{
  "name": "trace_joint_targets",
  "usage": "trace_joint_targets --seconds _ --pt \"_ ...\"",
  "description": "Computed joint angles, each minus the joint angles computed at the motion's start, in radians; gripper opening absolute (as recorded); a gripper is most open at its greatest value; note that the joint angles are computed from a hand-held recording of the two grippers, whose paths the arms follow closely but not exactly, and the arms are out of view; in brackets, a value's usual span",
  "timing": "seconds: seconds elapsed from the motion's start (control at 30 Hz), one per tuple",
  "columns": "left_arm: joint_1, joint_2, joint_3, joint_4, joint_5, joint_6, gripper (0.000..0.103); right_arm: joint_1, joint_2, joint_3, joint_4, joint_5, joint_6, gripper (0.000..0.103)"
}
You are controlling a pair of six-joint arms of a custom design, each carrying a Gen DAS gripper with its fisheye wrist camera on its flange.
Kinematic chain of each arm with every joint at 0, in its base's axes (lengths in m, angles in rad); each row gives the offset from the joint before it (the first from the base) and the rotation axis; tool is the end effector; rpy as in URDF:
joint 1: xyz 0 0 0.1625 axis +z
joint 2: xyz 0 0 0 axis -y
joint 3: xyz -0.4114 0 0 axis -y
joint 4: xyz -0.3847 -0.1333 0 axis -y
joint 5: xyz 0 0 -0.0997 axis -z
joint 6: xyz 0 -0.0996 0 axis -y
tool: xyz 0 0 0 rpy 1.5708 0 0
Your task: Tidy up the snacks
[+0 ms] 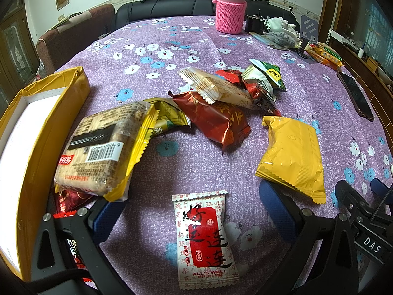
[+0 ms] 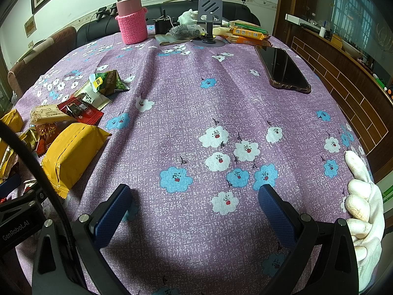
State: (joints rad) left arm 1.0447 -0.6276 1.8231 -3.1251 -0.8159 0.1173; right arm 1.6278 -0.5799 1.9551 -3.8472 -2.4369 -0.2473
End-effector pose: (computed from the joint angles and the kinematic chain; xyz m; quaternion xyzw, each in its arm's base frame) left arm -0.1234 -0.6139 0.0132 0.2268 0.8886 -0.2360 0.3214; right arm 0.0876 -0.5272 0.0487 -0.0568 -0.8353 0.3576 0.4136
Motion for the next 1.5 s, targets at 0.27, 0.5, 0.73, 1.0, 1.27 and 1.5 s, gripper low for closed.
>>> trace_joint_targets --seconds 0.27,0.5,0.73,1.0,1.27,1.5 --pt "0.000 0.000 0.000 0.000 0.000 0.000 0.103 0.000 0.000 0.000 0.000 0.000 0.000 0.103" --pt "0.000 0.000 0.000 0.000 0.000 0.000 0.103 0.000 0.000 0.000 0.000 0.000 0.000 0.103" --pt "0.000 0.000 0.000 0.000 0.000 0.000 0.103 0.000 0.000 0.000 0.000 0.000 0.000 0.103" --pt "0.010 -0.042 -0.007 0.141 -0.048 0.033 0.103 0.000 0.000 0.000 0.001 -0.001 0.000 0.103" --pt "0.024 -0.178 0.062 0.315 -0.211 -0.004 0.100 0.000 -0.033 0.004 0.108 0.004 0.046 0.103" --pt "0.064 -0.401 0.214 0.265 -0.405 0.075 0.083 0.003 -0.032 0.030 0.068 0.018 0.010 0.103"
